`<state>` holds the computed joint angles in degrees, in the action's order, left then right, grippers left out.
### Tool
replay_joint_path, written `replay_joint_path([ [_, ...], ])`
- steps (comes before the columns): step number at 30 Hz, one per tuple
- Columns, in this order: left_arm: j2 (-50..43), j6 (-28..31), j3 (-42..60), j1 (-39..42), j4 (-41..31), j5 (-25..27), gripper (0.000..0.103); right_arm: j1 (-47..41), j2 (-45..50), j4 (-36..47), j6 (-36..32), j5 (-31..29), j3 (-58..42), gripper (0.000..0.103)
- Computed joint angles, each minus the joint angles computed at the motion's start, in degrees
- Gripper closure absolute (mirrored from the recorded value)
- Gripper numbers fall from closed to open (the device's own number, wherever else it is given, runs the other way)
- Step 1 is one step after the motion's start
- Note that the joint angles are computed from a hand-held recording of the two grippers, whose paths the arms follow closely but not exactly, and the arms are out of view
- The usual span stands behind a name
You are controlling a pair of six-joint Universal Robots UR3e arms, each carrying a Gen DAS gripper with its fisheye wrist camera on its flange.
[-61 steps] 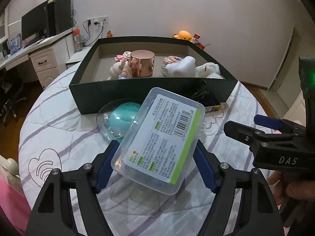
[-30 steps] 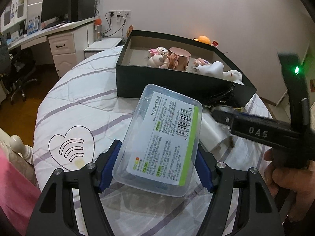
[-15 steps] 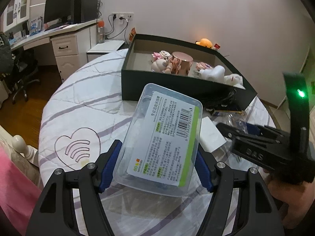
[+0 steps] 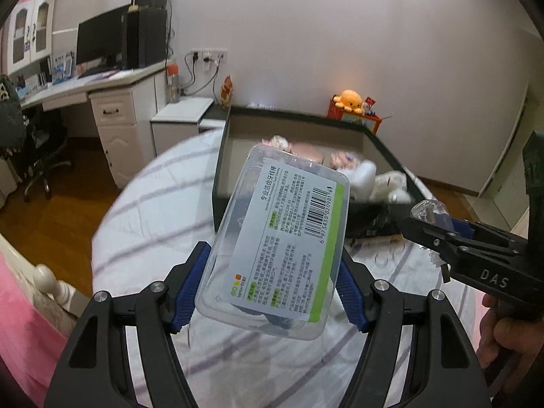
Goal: Organize rigid objects
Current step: 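Carry the clear box and glass bottle into the tray and open both tools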
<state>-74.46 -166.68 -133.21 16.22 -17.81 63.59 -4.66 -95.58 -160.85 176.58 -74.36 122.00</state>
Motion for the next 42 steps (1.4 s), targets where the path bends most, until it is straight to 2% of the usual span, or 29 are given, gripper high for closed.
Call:
replay_joint_path([
  [8,-13.9,-4.4,17.2,-6.8,3.8,5.5,0.032,0.3,6.5,1.1,0.2,1.3,-12.8,0.051],
  [11,-22.8,-5.9,28.2,-9.6,1.3,7.2,0.032,-0.3,12.2,1.9,0.7,1.8,-19.8,0.051],
  [15,-35.2,-6.8,44.9,-13.0,-4.9,9.1,0.032,-1.2,21.7,5.5,1.0,2.0,-31.8,0.051],
  [21,-52.9,-6.8,71.1,-17.5,-19.1,13.0,0.032,-0.3,40.1,19.4,0.5,-1.4,-58.4,0.051],
  [24,-58.8,-6.5,80.3,-18.8,-25.5,14.2,0.032,0.2,46.2,25.4,0.0,-3.1,-67.2,0.051],
  [27,-61.9,-6.5,85.0,-19.7,-29.9,16.3,0.031,0.3,50.8,30.5,0.2,-4.4,-73.9,0.050],
  [29,-62.4,-6.7,85.8,-19.9,-31.0,17.1,0.024,-0.3,51.4,31.1,0.8,-3.5,-74.5,0.047],
  [30,-62.0,-6.8,84.8,-20.0,-30.1,17.6,0.015,-0.4,51.4,31.2,1.0,-3.4,-74.3,0.036],
  [31,-60.7,-6.9,82.6,-20.0,-28.4,18.3,0.008,-0.5,51.1,31.1,1.0,-3.5,-73.7,0.030],
  [32,-59.8,-6.9,81.1,-19.9,-27.3,18.3,0.005,-0.7,50.5,30.5,1.1,-3.2,-72.7,0.022],
  [39,-46.3,-7.8,60.1,-17.3,-14.8,16.7,0.000,-2.7,40.4,21.0,3.9,-0.1,-56.8,0.017],
  [42,-39.1,-8.6,50.5,-15.4,-10.3,15.0,0.000,-2.8,35.3,17.2,5.0,-1.1,-49.9,0.016],
])
